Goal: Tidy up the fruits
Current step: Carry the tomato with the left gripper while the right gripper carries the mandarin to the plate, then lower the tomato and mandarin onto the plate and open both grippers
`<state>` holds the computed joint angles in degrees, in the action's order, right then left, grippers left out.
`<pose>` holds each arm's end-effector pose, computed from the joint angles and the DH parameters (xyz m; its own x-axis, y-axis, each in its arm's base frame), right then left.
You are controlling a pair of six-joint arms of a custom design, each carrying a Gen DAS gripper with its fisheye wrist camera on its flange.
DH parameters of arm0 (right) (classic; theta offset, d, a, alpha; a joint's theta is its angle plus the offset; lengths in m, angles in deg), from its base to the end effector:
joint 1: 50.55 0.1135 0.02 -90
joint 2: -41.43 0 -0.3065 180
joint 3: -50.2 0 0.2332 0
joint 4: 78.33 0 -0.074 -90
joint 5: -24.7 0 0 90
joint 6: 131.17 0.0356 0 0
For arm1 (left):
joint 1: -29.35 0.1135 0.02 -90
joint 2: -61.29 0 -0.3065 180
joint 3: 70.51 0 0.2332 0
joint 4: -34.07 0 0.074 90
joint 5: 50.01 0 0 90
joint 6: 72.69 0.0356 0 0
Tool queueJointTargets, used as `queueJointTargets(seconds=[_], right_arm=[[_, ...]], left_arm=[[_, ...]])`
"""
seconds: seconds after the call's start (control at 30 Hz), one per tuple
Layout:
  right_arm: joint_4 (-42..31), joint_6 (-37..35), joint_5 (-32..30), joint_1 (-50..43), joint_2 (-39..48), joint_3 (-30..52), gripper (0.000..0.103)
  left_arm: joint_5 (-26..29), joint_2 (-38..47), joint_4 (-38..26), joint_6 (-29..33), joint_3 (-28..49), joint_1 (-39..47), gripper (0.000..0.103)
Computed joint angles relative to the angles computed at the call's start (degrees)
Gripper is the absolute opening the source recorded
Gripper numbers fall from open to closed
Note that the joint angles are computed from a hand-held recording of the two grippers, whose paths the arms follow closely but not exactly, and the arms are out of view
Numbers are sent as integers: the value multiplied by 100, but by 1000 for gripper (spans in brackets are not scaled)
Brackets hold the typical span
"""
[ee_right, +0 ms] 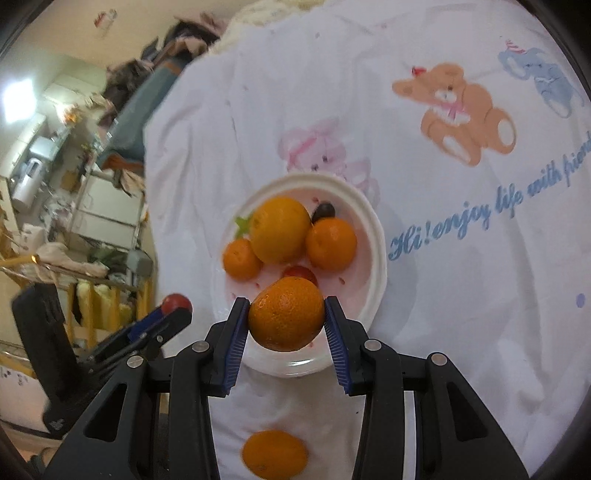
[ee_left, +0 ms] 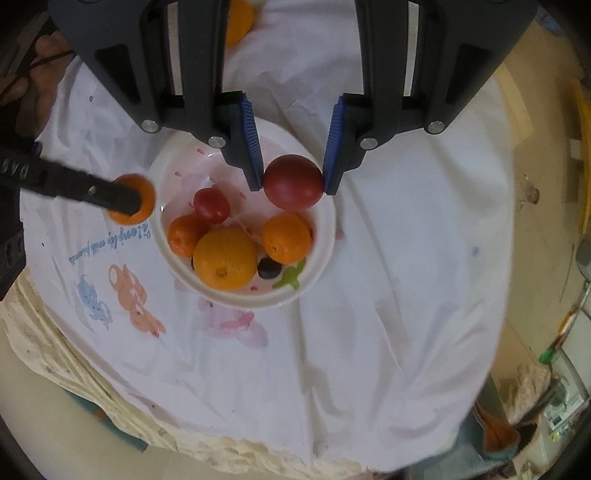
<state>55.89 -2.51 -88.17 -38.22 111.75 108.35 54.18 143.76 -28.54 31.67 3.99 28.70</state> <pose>0.1938 0.0565 0.2624 -0.8954 0.3935 -0.2086 0.2063 0.7816 0.5887 0.2467 -0.0115 0.2827 -0.8906 0.2506 -0.3794 0.3235 0.9356 -0.1415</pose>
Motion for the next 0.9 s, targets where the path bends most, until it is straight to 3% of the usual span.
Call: queueJointTargets(seconds=[0.17,0.53,0.9], right_arm=[[168,20,68,102,261,-119,44],[291,-243,34,-302,322,-390,45],[151,-289,184,-215,357,-247,45]], left_arm=[[189,306,231,63,-133,-141,29],[-145,568,562,-117,-175,-521,29],[-85,795,500,-267,-101,-442,29]])
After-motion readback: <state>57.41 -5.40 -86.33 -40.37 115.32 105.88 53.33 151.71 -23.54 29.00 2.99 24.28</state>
